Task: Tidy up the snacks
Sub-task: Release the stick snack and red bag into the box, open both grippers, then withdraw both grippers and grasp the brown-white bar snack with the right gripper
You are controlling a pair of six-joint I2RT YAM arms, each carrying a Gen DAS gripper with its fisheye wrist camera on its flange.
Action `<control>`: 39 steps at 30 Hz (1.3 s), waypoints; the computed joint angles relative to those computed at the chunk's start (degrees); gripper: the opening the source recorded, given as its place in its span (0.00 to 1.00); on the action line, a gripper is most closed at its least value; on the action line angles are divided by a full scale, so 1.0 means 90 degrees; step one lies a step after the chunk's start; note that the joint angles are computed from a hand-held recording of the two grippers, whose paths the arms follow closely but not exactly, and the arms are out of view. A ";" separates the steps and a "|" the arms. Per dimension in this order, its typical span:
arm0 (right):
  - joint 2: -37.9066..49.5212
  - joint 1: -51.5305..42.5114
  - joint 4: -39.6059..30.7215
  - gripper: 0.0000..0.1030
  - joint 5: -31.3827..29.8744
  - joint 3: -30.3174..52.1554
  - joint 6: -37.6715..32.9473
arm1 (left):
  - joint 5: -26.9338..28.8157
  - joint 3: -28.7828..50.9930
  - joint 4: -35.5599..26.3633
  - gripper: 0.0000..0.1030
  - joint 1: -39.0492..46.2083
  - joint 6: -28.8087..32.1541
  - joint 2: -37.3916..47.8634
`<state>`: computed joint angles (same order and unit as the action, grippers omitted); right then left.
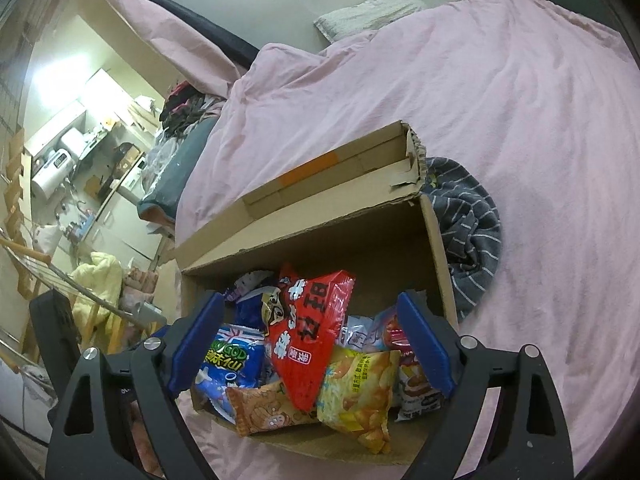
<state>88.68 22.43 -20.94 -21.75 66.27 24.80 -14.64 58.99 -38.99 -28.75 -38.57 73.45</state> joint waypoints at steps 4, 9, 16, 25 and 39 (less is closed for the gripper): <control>-0.0081 0.0029 -0.0090 0.88 0.0085 -0.0015 -0.0075 | -0.0089 -0.0022 -0.0033 0.72 -0.0087 -0.0081 -0.0071; -0.0321 0.0013 -0.0185 0.88 0.0141 -0.0176 -0.0056 | -0.0255 -0.0066 -0.0187 0.72 -0.0254 -0.0297 -0.0253; -0.0939 -0.0014 -0.0485 0.88 0.0189 -0.0623 -0.0123 | -0.0742 -0.0120 -0.0783 0.72 -0.0686 -0.0782 -0.0667; -0.2114 0.0069 -0.0925 0.88 0.0356 -0.1568 -0.0012 | -0.1259 -0.0495 -0.1640 0.72 -0.1844 -0.2036 -0.1252; -0.2127 -0.0485 -0.1884 0.88 0.0630 -0.2453 -0.0511 | -0.1801 -0.1015 -0.2791 0.72 -0.3278 -0.3730 -0.1648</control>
